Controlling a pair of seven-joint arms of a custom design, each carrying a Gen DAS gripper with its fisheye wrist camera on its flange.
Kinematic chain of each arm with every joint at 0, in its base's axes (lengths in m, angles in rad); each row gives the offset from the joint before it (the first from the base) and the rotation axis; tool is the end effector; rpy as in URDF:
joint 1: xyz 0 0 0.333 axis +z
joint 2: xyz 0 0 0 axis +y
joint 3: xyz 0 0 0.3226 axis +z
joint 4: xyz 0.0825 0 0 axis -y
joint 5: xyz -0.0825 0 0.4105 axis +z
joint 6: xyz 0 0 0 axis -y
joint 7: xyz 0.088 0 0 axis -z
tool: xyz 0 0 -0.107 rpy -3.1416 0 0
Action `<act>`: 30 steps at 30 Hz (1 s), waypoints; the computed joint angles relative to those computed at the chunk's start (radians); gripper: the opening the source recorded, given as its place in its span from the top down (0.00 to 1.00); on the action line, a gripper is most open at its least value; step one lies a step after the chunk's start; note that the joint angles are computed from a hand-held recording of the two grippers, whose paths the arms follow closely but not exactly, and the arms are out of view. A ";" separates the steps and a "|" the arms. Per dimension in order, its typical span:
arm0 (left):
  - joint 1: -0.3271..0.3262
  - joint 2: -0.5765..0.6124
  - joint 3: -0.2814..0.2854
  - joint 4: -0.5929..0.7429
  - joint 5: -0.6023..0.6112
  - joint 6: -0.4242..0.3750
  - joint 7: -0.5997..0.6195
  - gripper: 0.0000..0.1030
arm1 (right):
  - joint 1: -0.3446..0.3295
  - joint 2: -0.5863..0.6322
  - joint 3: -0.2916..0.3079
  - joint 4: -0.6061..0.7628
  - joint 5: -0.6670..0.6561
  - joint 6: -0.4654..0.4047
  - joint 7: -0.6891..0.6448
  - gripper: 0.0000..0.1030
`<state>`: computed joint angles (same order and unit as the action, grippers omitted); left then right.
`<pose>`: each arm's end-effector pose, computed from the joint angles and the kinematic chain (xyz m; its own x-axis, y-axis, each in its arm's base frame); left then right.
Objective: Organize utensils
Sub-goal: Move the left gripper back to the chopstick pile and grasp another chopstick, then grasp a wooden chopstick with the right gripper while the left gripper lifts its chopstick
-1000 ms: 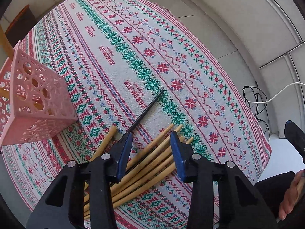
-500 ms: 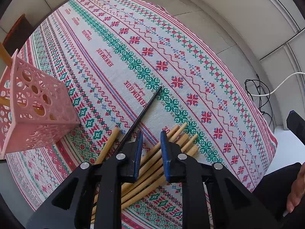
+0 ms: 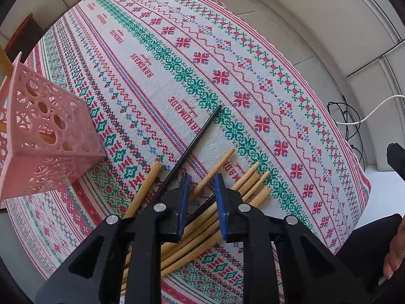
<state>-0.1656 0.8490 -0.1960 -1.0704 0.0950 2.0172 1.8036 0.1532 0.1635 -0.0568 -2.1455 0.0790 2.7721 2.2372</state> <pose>0.7752 -0.2309 0.3309 -0.5302 -0.8473 0.0301 -0.8435 0.5235 -0.1204 0.6169 0.0570 0.3663 -0.5188 -0.7951 -0.3140 -0.7308 0.6031 -0.3198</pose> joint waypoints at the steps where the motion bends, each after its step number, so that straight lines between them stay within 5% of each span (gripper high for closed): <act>1: -0.004 0.002 0.002 0.004 0.006 -0.006 0.001 0.80 | -0.001 0.001 0.001 0.001 0.003 -0.001 -0.004 0.07; 4: -0.010 -0.002 0.008 -0.006 0.022 0.004 0.006 0.82 | 0.002 0.002 -0.001 0.002 -0.006 -0.002 -0.001 0.07; 9: -0.008 -0.083 -0.002 -0.195 0.029 0.167 -0.028 0.84 | 0.004 0.008 -0.002 0.009 -0.015 -0.010 -0.002 0.07; 21: 0.157 -0.395 -0.076 -0.644 -0.192 0.415 0.050 0.92 | -0.006 0.064 0.049 0.083 0.129 -0.073 -0.097 0.08; 25: 0.220 -0.509 -0.091 -0.760 -0.322 0.492 0.142 0.93 | -0.034 0.107 0.104 0.136 0.338 -0.119 -0.218 0.27; 30: 0.262 -0.619 -0.092 -0.853 -0.525 0.535 0.302 0.94 | 0.008 0.193 0.105 0.253 0.363 -0.201 -0.204 0.50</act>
